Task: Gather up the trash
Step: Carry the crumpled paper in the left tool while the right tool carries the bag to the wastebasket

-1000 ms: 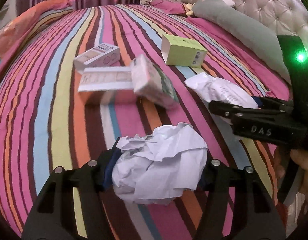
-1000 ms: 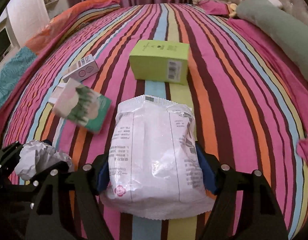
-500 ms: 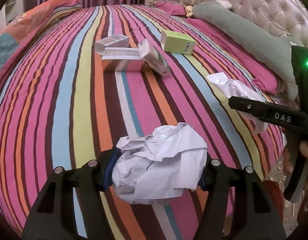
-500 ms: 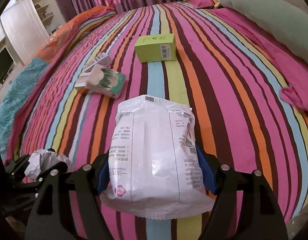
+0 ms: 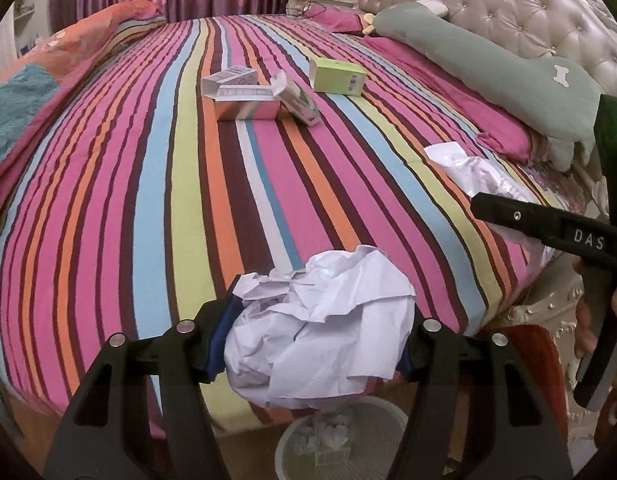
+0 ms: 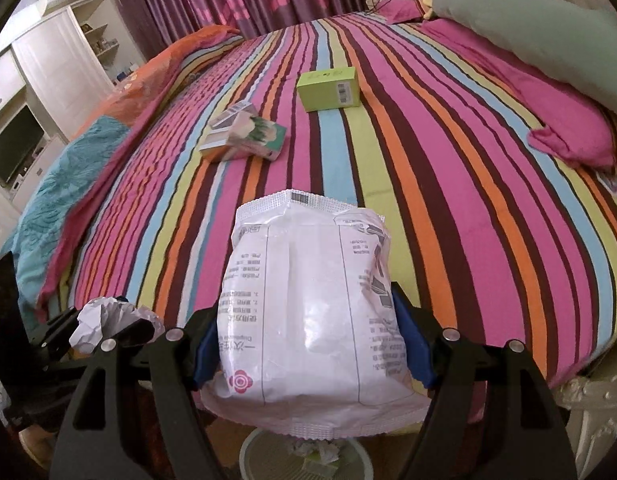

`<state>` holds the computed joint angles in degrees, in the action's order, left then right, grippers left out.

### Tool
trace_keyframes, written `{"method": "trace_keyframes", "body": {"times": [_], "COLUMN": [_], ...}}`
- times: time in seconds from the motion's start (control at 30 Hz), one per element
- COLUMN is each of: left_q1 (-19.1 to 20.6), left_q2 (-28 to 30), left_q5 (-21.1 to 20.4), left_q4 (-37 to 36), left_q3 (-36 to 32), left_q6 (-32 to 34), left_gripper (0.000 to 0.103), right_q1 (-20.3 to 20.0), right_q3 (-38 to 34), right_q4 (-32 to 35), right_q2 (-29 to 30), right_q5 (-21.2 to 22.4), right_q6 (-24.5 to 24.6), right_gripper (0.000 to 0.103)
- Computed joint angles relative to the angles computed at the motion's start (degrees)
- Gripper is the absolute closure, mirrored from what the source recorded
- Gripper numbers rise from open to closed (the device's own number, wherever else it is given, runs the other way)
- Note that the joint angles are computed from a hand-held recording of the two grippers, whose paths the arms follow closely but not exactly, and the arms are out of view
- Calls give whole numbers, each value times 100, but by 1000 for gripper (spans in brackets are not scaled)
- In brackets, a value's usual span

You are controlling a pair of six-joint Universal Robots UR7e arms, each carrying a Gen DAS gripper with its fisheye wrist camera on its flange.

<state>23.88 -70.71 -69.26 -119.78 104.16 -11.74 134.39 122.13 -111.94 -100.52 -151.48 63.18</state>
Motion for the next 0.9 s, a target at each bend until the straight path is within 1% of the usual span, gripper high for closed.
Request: {"method": "trace_keyframes", "body": {"times": [0.27, 0.57, 0.7, 0.9], "left_q1": [-243, -511, -579, -615], "left_q2": [-497, -1185, -1419, -1574], "left_q5": [-2, -170, -309, -475], "left_q4": [207, 666, 917, 1193], "left_q3": [336, 894, 1134, 1438], "left_q6": [-97, -261, -404, -620], "left_gripper": [42, 42, 42, 42], "right_q1": [559, 1098, 1209, 1188], "right_q3": [-45, -44, 40, 456], "right_q4": [908, 1377, 1286, 660], "right_q2": [75, 299, 417, 468], "right_q5": [2, 172, 390, 957], "right_q6": [1118, 2067, 2320, 2446], "right_gripper": [33, 33, 33, 33]}}
